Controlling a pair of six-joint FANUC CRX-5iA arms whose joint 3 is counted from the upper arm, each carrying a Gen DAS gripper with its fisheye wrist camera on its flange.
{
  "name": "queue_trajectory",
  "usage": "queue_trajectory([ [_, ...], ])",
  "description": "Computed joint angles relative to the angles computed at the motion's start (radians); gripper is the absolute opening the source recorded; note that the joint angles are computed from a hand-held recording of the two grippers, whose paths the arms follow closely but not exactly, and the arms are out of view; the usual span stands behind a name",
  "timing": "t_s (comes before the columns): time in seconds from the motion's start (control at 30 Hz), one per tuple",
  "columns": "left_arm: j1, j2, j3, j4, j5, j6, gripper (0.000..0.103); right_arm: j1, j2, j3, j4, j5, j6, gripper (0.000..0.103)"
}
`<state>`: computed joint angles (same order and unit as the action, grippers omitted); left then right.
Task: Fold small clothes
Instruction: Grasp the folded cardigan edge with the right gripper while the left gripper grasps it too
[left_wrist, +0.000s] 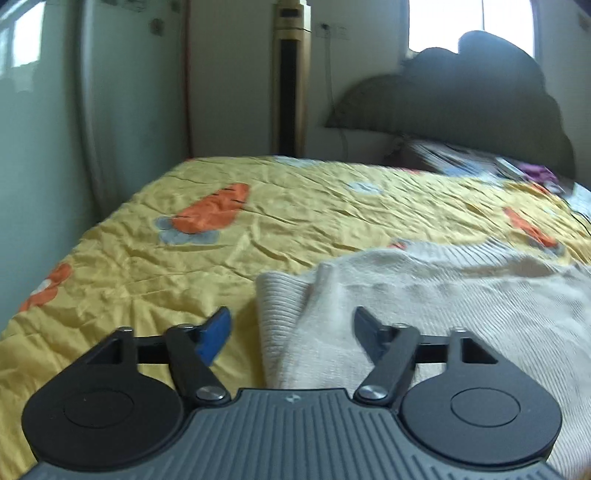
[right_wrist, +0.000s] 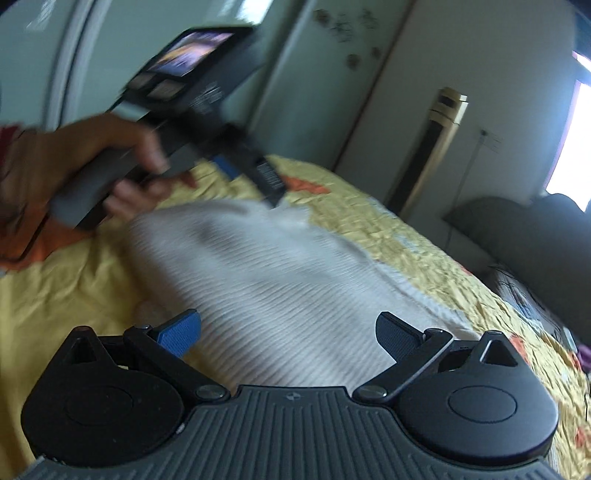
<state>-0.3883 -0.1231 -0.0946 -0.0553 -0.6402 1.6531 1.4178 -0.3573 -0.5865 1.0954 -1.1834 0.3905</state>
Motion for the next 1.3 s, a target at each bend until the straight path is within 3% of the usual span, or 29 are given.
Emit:
queue_trajectory([
  [0.1, 0.011, 0.036, 0.029, 0.051, -0.048, -0.06, 0.082, 0.033, 0.026, 0.007, -0.017, -0.031, 0.038, 0.101],
  [0.27, 0.125, 0.096, -0.024, 0.421, -0.105, -0.272, 0.082, 0.068, 0.132, 0.006, 0.058, -0.152, 0.037, 0.101],
  [0.37, 0.168, 0.111, -0.08, 0.609, -0.1, -0.391, 0.082, 0.058, 0.199, 0.018, 0.115, -0.186, 0.043, 0.1],
  [0.5, 0.202, 0.147, -0.091, 0.778, -0.152, -0.499, 0.081, 0.017, 0.258, 0.068, 0.133, -0.161, 0.064, 0.099],
  [0.63, 0.205, 0.176, -0.086, 0.863, -0.172, -0.544, 0.08, -0.031, 0.315, 0.122, 0.152, -0.113, 0.094, 0.093],
  [0.73, 0.199, 0.197, -0.054, 0.842, -0.185, -0.535, 0.07, -0.062, 0.352, 0.166, 0.145, -0.079, 0.106, 0.086],
  [0.8, 0.198, 0.212, -0.032, 0.815, -0.191, -0.518, 0.055, -0.08, 0.371, 0.191, 0.133, -0.057, 0.111, 0.078],
  [0.87, 0.203, 0.223, -0.021, 0.807, -0.194, -0.502, 0.044, -0.096, 0.395, 0.214, 0.128, -0.043, 0.128, 0.063],
  [1.0, 0.207, 0.216, -0.047, 0.854, -0.171, -0.52, 0.026, -0.095, 0.432, 0.22, 0.162, -0.044, 0.151, 0.044],
  [1.13, 0.183, 0.168, -0.08, 0.818, -0.104, -0.535, 0.022, -0.089, 0.418, 0.173, 0.207, -0.029, 0.134, 0.031],
  [1.3, 0.17, 0.147, -0.053, 0.742, -0.09, -0.419, 0.022, -0.08, 0.371, 0.111, 0.258, -0.025, 0.087, 0.023],
])
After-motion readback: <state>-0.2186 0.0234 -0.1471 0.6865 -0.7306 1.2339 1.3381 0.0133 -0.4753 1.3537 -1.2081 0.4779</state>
